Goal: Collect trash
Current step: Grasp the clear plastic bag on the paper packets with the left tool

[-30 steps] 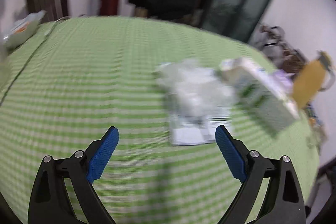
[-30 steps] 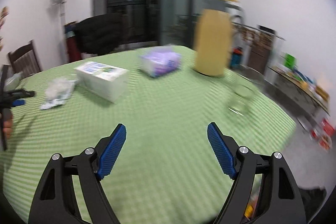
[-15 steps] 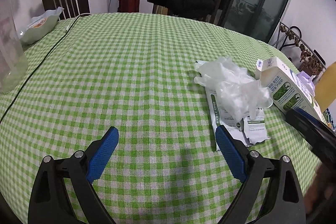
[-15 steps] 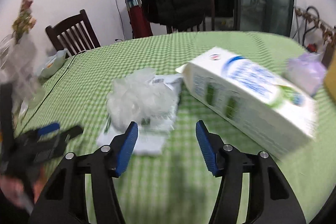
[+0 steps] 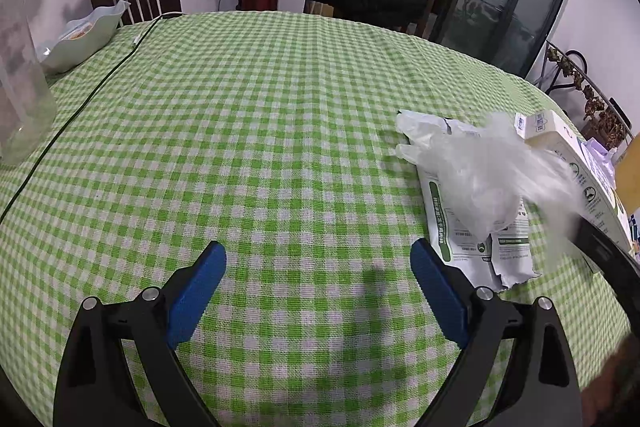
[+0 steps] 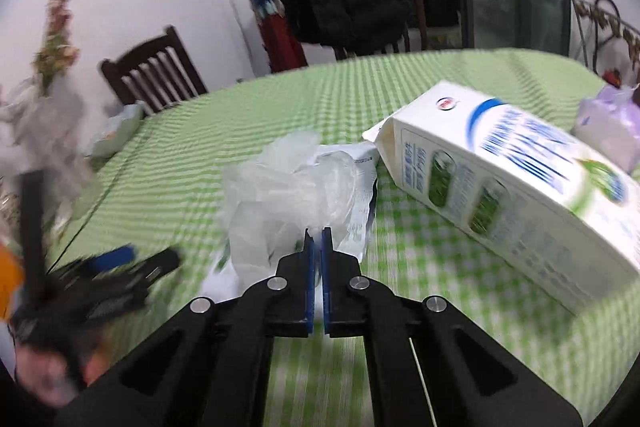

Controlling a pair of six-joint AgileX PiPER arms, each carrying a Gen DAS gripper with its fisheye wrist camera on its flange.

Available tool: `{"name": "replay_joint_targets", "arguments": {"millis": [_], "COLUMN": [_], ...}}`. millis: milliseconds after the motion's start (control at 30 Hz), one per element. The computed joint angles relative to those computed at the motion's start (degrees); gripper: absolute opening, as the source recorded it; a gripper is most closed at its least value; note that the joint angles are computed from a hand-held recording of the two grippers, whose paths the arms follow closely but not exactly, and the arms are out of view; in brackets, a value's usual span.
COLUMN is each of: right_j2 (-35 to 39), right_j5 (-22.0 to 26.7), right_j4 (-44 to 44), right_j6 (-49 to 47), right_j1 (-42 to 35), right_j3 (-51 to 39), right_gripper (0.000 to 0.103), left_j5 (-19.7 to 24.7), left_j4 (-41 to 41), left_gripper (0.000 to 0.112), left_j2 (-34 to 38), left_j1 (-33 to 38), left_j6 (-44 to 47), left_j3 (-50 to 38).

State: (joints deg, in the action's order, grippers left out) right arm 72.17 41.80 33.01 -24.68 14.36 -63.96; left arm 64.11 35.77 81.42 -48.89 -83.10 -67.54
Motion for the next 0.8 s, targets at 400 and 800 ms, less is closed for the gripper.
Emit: {"name": "replay_joint_targets", "arguments": {"millis": [400,800], "right_j2": [-14.70,-7.36], "right_j5": [11.13,20.63], "right_j4": [11.33,30.15], "right_j6": [-24.49,-39.36], "right_j1": [-29.70,-42.20], "right_j3": [14.03,14.46], "right_gripper": [0.003,0.003], "left_j5": [1.83,5.56], "left_j4": [6.79,1.39], "left_gripper": [0.089,0.078], "left_j2": [3.46,20.20], "left_j1": [-7.85,-1.51], "left_j6": [-2.15,12.83], "left_j3": [-3.39,-28.00]}}
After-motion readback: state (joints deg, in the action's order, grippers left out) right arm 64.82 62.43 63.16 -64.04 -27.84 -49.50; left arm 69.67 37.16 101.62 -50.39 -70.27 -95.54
